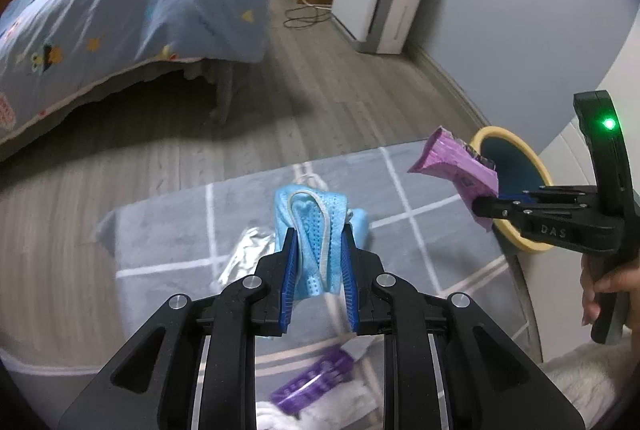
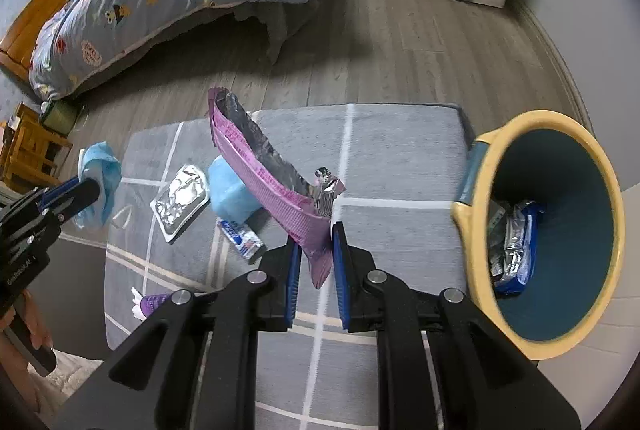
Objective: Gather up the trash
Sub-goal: 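Lift the mask and pink wrapper and carry both over the teal bin, then open both grippers to drop the mask and pink wrapper into the bin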
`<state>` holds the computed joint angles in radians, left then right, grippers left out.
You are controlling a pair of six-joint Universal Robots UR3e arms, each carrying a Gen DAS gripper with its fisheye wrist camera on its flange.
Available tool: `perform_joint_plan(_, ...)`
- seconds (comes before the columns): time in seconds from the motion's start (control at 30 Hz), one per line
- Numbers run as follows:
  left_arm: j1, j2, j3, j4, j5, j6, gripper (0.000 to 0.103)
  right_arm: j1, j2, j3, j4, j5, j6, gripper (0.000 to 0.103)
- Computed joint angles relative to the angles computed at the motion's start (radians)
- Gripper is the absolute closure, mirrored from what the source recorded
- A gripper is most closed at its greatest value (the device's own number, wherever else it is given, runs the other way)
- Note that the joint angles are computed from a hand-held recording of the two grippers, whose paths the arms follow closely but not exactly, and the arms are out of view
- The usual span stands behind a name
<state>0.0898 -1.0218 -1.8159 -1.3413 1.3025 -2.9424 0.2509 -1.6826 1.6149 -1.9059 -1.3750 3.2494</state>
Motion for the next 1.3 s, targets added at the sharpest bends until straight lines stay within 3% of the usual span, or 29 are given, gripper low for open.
perform_joint_plan(0.37,-0.379,-0.297,0.107,0.210,0.177,-0.196,0.081,-0.262,-0.188,0.157,0.060,0.062,-0.167,0.088)
perform_joint_plan(0.6,-0.515,-0.437,0.190,0.262,0.204,-0.250,0.081,-0.482,-0.312,0.198,0.146,0.095,-0.308,0.088)
perform_joint_plan(0.73,-0.580,-0.502,0.248,0.269,0.225,-0.269,0.081,-0.673,-0.380,0.181,0.253,0.152,-0.463,0.088)
perform_joint_plan(0.9,-0.659,-0.604,0.390,0.244,0.246,-0.288,0.081,-0.910,-0.429,0.148,0.360,0.221,-0.625,0.088)
perform_joint_plan(1.0,-0.707,-0.696,0.521,0.222,0.257,-0.309,0.081,-0.992,-0.433,0.155,0.355,0.200,-0.696,0.088)
perform_joint_plan(1.17,-0.793,-0.882,0.773,0.182,0.296,-0.338,0.081,-1.084,-0.425,0.189,0.374,0.220,-0.725,0.088)
perform_joint_plan(1.3,-0.829,-0.997,0.912,0.167,0.247,-0.369,0.081,-1.122,-0.413,0.213,0.385,0.237,-0.728,0.088)
